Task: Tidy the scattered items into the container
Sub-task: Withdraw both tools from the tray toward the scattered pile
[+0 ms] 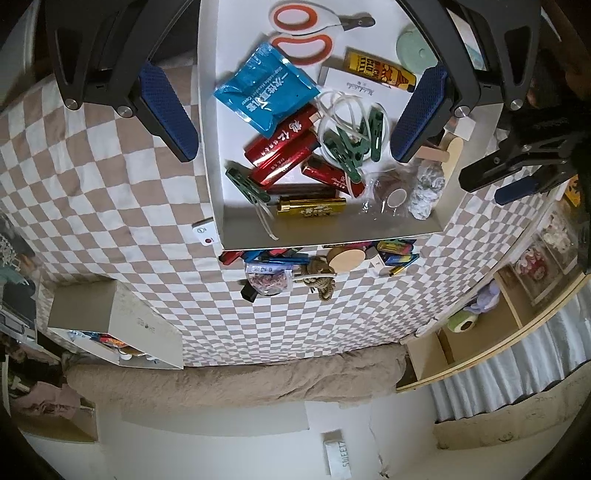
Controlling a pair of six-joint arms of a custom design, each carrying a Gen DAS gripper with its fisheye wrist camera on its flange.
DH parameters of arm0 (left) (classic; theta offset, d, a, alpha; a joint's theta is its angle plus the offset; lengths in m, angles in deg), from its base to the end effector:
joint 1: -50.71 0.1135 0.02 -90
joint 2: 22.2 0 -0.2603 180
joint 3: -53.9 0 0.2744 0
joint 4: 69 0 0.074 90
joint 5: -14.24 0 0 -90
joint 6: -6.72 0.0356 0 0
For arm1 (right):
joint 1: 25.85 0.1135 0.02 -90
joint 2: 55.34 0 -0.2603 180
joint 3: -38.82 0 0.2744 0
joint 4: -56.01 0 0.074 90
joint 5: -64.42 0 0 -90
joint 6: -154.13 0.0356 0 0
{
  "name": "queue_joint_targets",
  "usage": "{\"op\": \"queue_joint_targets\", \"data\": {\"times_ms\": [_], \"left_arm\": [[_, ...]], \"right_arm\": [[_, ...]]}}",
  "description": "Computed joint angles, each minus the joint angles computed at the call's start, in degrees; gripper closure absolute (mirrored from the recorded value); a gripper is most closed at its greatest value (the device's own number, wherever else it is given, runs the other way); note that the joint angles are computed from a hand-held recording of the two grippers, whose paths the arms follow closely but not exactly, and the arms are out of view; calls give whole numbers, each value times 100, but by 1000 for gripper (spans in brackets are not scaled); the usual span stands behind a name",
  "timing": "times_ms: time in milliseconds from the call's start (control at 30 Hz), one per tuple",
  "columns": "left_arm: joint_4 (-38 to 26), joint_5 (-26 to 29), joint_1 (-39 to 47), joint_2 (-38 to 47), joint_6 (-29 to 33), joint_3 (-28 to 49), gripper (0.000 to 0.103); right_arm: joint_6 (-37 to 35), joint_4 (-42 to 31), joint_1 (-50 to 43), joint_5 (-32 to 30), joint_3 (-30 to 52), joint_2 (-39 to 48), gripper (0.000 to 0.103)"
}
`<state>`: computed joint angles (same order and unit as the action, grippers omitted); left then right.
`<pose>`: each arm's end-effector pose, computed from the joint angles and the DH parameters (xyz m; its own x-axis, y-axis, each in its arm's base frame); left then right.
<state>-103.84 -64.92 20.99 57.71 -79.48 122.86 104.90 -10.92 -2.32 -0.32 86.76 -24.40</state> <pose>0.2744 -0.1643 0.2395 -0.5813 0.4068 -0.7047 0.6407 0.7627 -0.0883 0.1230 0.0370 0.2463 -0.6027 0.3817 -0.7008 0.3755 0.9105 0.1731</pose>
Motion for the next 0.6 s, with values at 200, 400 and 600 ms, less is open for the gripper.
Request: {"op": "queue_joint_targets", "data": {"times_ms": [200,400,600], "left_arm": [[-24,84,124,-18,2,20,0],[-30,109,217,42,-16,64,0],[-36,53,230,127,-4,101,0]], "right_arm": [[-40,-43,-56,-1,38,-19,0],[-107,-34,-191,-85,33,-9,0],[-212,16,-332,-214,-19,-11,0]]}}
